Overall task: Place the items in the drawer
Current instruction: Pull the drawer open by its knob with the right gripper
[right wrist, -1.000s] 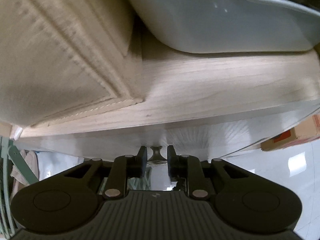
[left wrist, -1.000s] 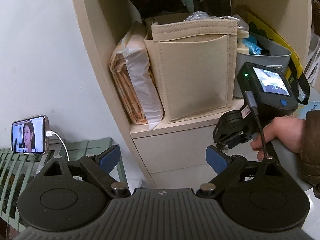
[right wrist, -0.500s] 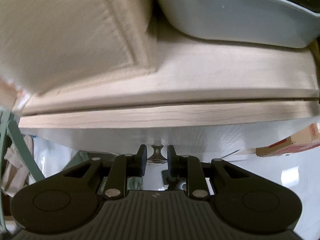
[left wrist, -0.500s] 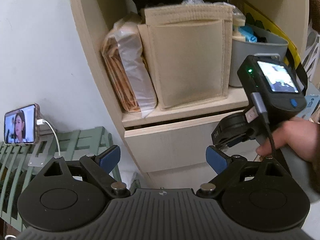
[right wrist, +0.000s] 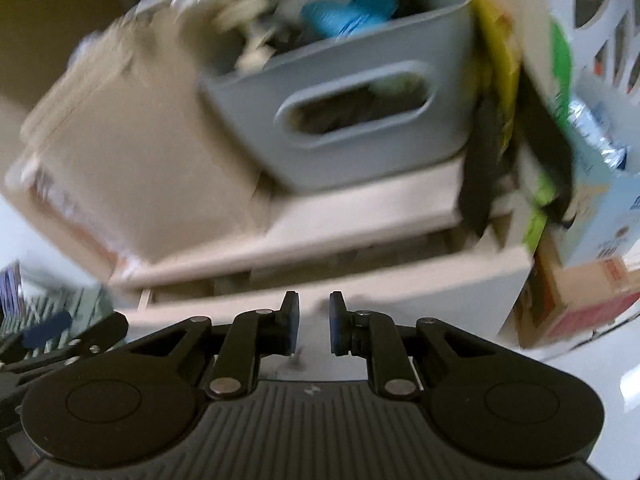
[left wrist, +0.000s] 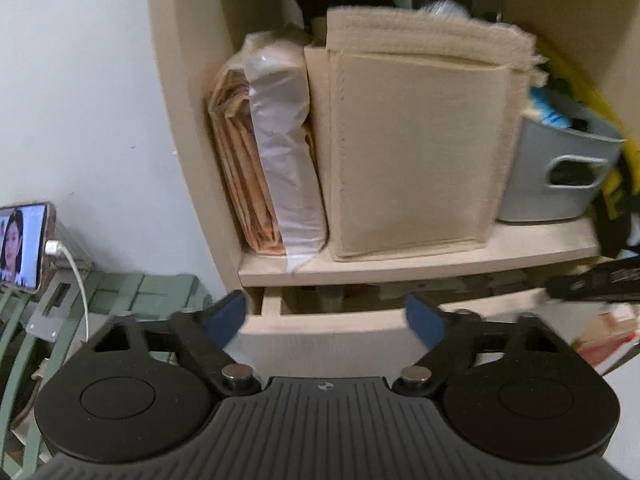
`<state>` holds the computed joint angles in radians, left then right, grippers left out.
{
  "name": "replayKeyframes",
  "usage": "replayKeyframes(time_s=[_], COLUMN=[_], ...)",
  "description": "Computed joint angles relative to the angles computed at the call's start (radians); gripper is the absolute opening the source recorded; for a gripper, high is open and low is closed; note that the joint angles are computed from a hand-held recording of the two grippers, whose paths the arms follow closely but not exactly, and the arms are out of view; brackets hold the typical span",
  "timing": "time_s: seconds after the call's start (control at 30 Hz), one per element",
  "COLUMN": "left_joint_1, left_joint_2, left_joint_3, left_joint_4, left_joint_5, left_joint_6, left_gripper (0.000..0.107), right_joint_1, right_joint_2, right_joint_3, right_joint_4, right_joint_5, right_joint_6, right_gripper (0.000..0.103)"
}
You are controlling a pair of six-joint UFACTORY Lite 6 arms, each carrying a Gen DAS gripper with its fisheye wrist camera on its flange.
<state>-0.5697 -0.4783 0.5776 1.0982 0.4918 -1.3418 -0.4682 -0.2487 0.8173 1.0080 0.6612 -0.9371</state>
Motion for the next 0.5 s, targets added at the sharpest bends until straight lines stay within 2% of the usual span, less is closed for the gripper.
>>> replayKeyframes(time_s=[0.03,0.07,0.13,0.2,0.27,0.4,0.5], left_joint_1=[0.016,0.044,0.086,0.094,0.095,0.111,0.155], left_joint_2=[0.045,0.087,0.142,0.183,0.226,0.308,0.378], left_joint_3=[0.031,0.061,0.101,0.122,0.145,0.198,0.259], left_joint_4=[-0.02,-0.082,-0.208,-0.24,-0.247,-0.268,-0.427], left_joint_5=[-0.01,-0.041,-0.094,-0.119,-0.138,-0.174,-0.192], left_joint_6=[0.022,0.085,0.212,0.249,0.26,0.286,0.44], left_gripper=[0.044,0.029,0.019,0.016,0.014,0.014,0.014], right_joint_1=[-0.003,0.035,0.06,0.073,0.183,0.2,0.197], right_joint_2=[0.019,0.067,0.094,0.117,0.153,0.183,0.2], right_joint_3=[0.001,0.01,0.036,0.055,0.036,0.017,0.011], right_joint_4=[0.047,0.088,0.061,0.057,0.107,0.157,0.231], right_joint_5=[-0.02,-0.075,-0.119,-0.147,-0.27,-0.295,-0.298], right_joint_6=[-0.04,-0.076,-0.074,-0.077,-0.071,-0.109,-0.195], right_gripper=[0.017,0.017,0.017,0.017,0.017,0.017,0.017])
